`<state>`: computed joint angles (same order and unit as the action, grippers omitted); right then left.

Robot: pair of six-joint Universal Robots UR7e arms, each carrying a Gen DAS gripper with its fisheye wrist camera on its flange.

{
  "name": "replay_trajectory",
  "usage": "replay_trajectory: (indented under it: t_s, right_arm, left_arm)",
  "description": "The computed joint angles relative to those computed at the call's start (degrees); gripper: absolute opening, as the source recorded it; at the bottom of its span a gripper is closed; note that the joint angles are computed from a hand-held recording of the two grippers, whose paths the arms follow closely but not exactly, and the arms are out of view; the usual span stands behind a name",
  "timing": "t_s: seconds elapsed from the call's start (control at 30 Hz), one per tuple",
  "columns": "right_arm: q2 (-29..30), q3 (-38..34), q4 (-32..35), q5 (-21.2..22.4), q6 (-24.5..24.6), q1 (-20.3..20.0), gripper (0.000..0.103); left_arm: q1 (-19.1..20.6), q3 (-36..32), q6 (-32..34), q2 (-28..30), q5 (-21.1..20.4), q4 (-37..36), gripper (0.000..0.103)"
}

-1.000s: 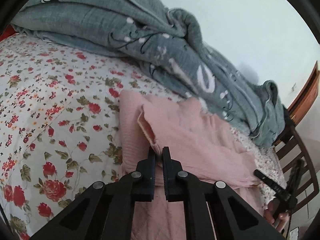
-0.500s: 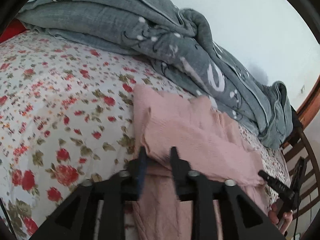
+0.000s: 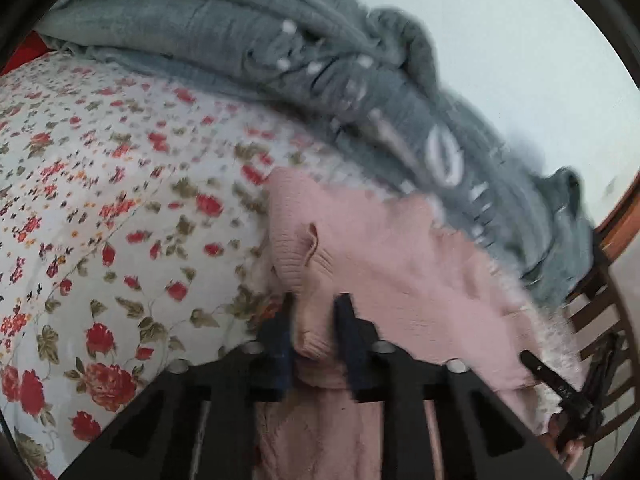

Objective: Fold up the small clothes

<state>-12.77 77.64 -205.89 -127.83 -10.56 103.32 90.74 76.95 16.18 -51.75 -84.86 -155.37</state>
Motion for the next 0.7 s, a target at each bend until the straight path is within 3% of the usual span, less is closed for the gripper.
replay_trajectory:
  t_s: [0.07, 0.1, 0.17, 0.23, 0.33, 0.7]
  right_arm:
    - [-0.3, 2.1, -6.9, 3.0, -2.4, 0.0, 0.018]
    - [-0.3, 2.1, -7.1, 2.6, -2.1, 0.0, 0.018]
    - [-0.5, 0.7, -1.0, 0.0, 1.6, -0.2, 0.019]
    - [-0.9, 0.1, 3.9, -0.8, 4.7, -0.6, 0.024]
    - [-1.2, 0.9, 2.6, -0.4, 5.7, -0.8, 0.035]
    - [-1.9, 2.6, 0.6, 1.5, 5.9, -0.9, 0.036]
  left_arm:
    - [0.2, 0.7, 0.6, -0.5, -1.7, -1.3, 0.017]
    - [0.1, 0.6, 0.7, -0.3, -1.0, -1.2, 0.017]
    - [-0.8, -0.1, 0.0, 0.6, 4.0, 0.3, 0.019]
    - [-1.0, -0.4, -0.6, 0.8, 5.5, 0.4, 0.029]
    - [-1.4, -0.1, -1.1, 0.9, 8.4, -0.4, 0.040]
    - [-2.6, 1.7, 1.4, 0.7, 12.9, -3.9, 0.046]
